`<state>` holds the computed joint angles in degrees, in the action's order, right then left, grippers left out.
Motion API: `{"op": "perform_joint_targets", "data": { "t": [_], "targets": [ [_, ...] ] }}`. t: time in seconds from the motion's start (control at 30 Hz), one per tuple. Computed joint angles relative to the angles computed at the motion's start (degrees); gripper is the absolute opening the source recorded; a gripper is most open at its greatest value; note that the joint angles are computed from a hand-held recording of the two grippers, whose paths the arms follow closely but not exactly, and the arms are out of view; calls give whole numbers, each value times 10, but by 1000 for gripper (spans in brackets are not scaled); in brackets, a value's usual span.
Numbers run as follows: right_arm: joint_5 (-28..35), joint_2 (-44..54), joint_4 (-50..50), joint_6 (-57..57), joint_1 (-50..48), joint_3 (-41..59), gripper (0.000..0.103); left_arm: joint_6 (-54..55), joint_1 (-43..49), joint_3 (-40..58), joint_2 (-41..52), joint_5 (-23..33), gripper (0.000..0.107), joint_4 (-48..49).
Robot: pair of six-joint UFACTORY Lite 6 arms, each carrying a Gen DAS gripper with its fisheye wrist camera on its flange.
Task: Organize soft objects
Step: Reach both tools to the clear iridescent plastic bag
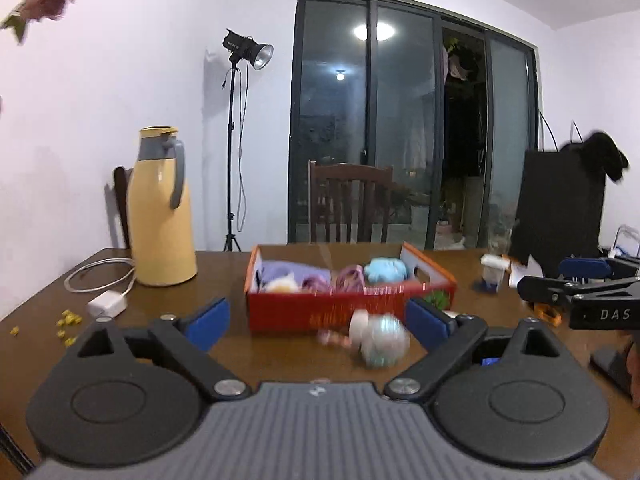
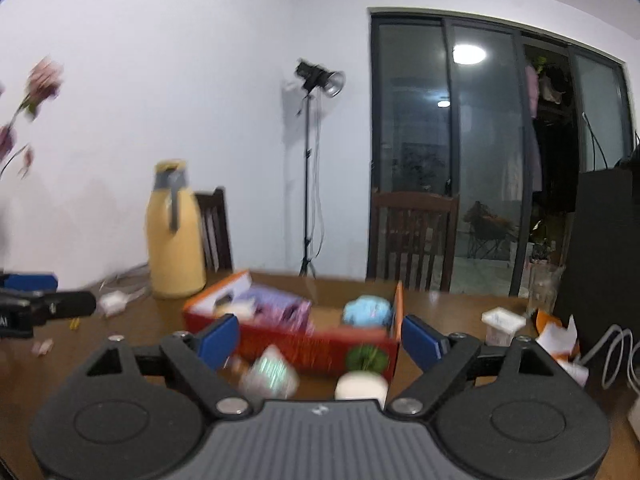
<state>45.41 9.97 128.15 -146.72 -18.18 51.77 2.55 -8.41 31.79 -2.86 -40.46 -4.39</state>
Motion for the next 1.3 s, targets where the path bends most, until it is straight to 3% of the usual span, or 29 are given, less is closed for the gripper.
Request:
{"op": "perform_joint_targets", "data": {
  "t": [0.27,0.37,0.47,0.73,0.83,0.97,1.03,1.13,1.2,1.3],
  "targets": [
    [146,-142,5,-95,-80,-314,89,-9,-33,-295,-164,-143,100,-49],
    [186,-148,-35,-130,-128,-378,89,-29,-18,-307,-159,-133,100,1],
    [166,-158,-31,-144,-134,-391,89,-15,-43,-302,-141,-153,100,-21],
    [159,-114,-15,-102,-114,-340,87,-63,-21,-249,-75,-144,100,24],
    [136,-81,-20,-74,-95,-295,77,-107,25,-202,-36,-127,100,89],
    [105,-19,11,-57,-58,-216,71,-116,48,-103,44,-106,99,114],
    [88,15,16,-42,-44,-170,65,-124,55,-47,84,-84,94,125],
    [49,73,7,0,-21,-78,57,-172,78,84,178,-36,80,194],
    [25,115,-15,45,-4,-2,52,-214,83,201,246,37,75,235],
    [15,185,-49,104,17,121,46,-282,83,381,371,86,75,281]
  ]
}}
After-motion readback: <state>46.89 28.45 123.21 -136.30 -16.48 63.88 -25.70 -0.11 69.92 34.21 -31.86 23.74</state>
